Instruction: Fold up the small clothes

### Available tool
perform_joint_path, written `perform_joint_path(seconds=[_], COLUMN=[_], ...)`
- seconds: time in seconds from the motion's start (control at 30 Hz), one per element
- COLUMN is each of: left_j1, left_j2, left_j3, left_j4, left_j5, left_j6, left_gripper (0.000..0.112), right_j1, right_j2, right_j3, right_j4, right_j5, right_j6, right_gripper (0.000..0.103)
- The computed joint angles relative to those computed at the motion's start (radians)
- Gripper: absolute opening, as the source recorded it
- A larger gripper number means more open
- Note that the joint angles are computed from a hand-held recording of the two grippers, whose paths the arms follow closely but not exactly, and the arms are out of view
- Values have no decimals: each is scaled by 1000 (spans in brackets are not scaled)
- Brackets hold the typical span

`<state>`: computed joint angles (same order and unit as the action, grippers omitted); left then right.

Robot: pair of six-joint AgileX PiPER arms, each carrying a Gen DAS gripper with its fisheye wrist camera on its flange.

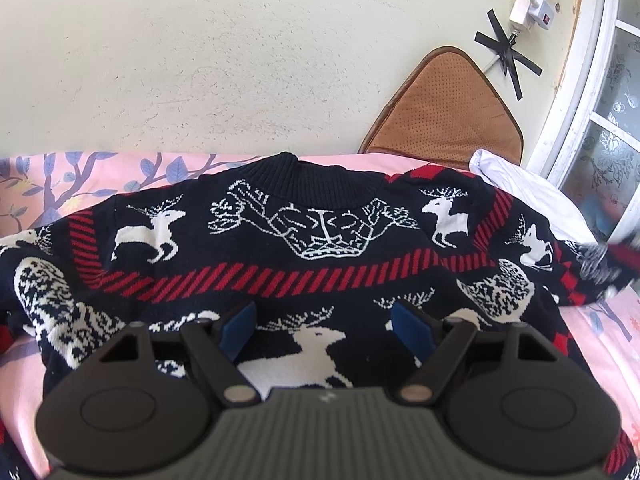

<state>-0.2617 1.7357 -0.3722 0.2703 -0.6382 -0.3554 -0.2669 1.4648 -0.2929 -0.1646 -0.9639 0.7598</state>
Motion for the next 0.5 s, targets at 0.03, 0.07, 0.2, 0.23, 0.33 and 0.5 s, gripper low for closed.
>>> perform_joint_path(seconds=[0.03,0.07,0.2,0.23,0.33,0.5], left_j1=[2,9,83,112,222,368], left_j2=[-3,-8,-60,-80,-141,-191], left_j3=[6,14,44,56,89,89], left_j4=[-1,9,119,148,234,251], left_j5=[-8,-20,-45,-59,-110,-106], left_j6=[2,-2,-87,-111,-179,-221], left_gripper=[77,77,77,77,77,77], right_j1=[55,126,407,464,604,740], right_j2=[-66,-110,-89,-56,93,381], right_j3=[-18,-52,-275,-336,-548,-922], right_j4=[16,50,128,113,28,-358], right_j5=[30,68,212,243,344,523], right_j6=[-29,-83,-262,-276,-267,80], right_gripper=[7,7,8,8,8,8])
